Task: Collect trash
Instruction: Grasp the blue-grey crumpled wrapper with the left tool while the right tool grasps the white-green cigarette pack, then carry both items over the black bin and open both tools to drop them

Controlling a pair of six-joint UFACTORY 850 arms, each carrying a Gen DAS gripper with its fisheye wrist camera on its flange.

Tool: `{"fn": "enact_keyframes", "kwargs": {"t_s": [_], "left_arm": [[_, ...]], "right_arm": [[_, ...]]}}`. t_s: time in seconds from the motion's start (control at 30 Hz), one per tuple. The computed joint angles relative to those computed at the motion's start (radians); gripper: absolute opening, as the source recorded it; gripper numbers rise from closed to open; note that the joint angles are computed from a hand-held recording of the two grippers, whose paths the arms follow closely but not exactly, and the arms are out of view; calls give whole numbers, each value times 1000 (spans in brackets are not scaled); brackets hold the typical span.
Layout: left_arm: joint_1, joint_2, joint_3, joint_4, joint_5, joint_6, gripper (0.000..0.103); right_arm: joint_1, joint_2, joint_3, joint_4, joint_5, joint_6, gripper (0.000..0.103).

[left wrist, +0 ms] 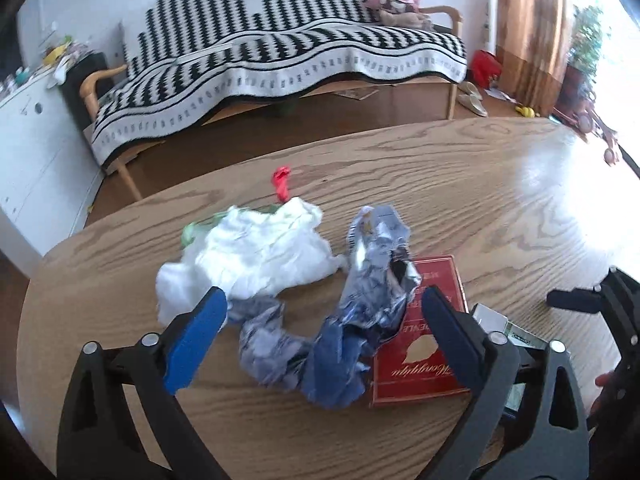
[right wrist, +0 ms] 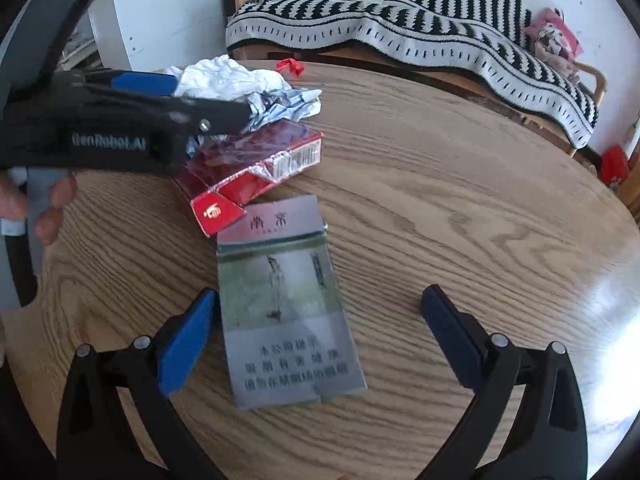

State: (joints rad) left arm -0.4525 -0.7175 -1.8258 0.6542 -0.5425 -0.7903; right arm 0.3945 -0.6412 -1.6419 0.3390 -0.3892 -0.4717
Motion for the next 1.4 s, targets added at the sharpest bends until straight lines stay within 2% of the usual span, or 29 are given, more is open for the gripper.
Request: {"fn": "enact_keyframes", "kwargs": {"t_s": [0.17,0.2,0.23,0.33,0.47,0.6,0.83,0.97,1.13,1.27,1.4], "left_arm": [[0,-16,-18,-51,2,90,42],[1,-8,-7,-61,19,91,27],[3,-1,4,-63,28,78,27],[13,45,60,-114,105,75,27],[2,106,139,-5,137,-54,27],[-3,161,218,63,156,-197,27],[-6,187,265,18,166,-173,27],[1,192,274,-15,170,-148,27],[0,192,272,-21,178,-132,27],[0,190,267,-42,177,-111,27],[1,191,268,-51,176,-102,27]], "right_arm": [[2,7,12,32,-4,-38,97],[3,18,26,61,4,-70,84],[3,34,45,96,23,-103,56],[-16,60,78,224,9,-167,56],[-26,119,155,261,132,-172,56],[-52,126,165,353,131,-173,56],[-62,115,160,240,139,-47,56],[-64,119,165,310,141,-101,56],[-62,119,166,308,142,-99,56],[-69,138,189,410,168,-177,56],[-70,146,198,423,191,-185,56]]}}
